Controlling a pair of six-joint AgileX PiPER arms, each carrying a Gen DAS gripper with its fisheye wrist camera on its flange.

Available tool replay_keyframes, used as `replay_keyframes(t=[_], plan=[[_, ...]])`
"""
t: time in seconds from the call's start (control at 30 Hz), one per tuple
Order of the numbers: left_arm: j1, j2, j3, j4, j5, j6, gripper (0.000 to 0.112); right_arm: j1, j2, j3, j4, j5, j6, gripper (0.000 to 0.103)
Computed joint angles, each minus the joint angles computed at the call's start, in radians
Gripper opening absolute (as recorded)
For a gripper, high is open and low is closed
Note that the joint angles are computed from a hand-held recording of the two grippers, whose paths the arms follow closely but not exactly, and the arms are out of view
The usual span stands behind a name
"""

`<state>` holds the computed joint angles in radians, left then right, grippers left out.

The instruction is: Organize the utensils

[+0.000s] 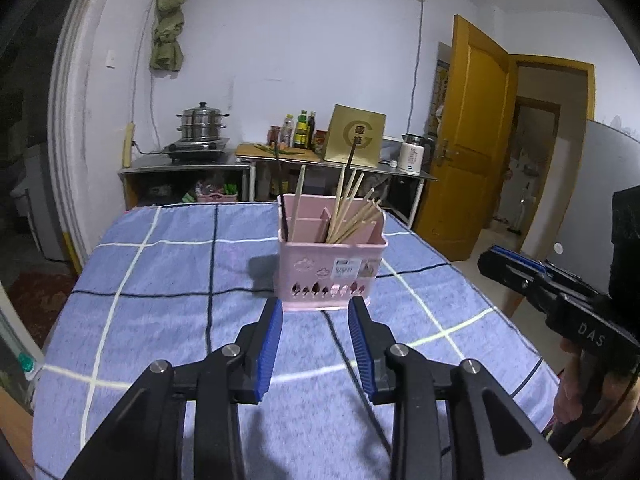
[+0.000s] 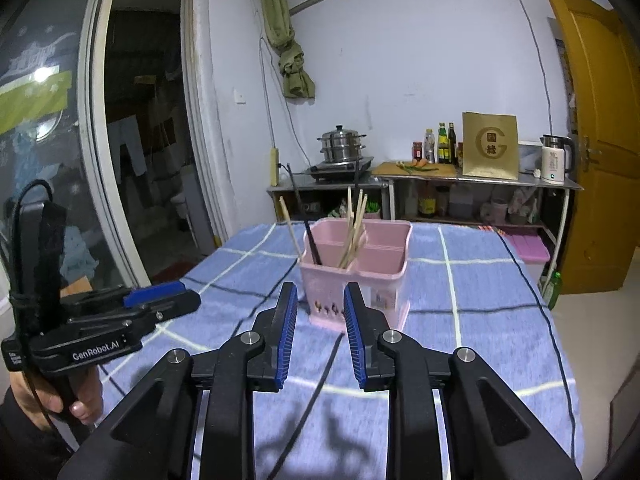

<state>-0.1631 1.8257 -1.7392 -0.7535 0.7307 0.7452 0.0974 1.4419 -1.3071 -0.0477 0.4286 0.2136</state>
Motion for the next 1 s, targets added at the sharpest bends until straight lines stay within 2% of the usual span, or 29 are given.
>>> replay_keyframes(t=[0.1, 0.2, 0.27, 0.33, 0.53, 0.73, 1.0], plan=[[-0.006, -0.076, 0.136, -0.017, -0.083, 0.045, 0.034, 0.025, -0.036, 0.064, -0.093, -0.017, 0.093, 0.025], [-0.008, -0.121, 0.224, -0.040, -0.127, 0.075, 0.034, 0.050, -0.069, 0.124, -0.184, -0.034, 0.201, 0.026], [-0.008, -0.143, 0.267, -0.051, -0.146, 0.087, 0.034, 0.068, -0.084, 0.154, -0.241, -0.035, 0.266, 0.031], [-0.007, -0.164, 0.312, -0.068, -0.170, 0.107, 0.034, 0.090, -0.097, 0.184, -0.308, -0.037, 0.336, 0.041], [-0.019, -0.228, 0.437, -0.102, -0.252, 0.169, 0.034, 0.166, -0.125, 0.249, -0.495, -0.020, 0.536, 0.041], [-0.022, -0.262, 0.517, -0.159, -0.285, 0.243, 0.034, 0.231, -0.136, 0.289, -0.638, 0.009, 0.685, 0.041], [-0.030, -0.267, 0.559, -0.161, -0.310, 0.250, 0.034, 0.252, -0.131, 0.307, -0.687, 0.024, 0.744, 0.041]])
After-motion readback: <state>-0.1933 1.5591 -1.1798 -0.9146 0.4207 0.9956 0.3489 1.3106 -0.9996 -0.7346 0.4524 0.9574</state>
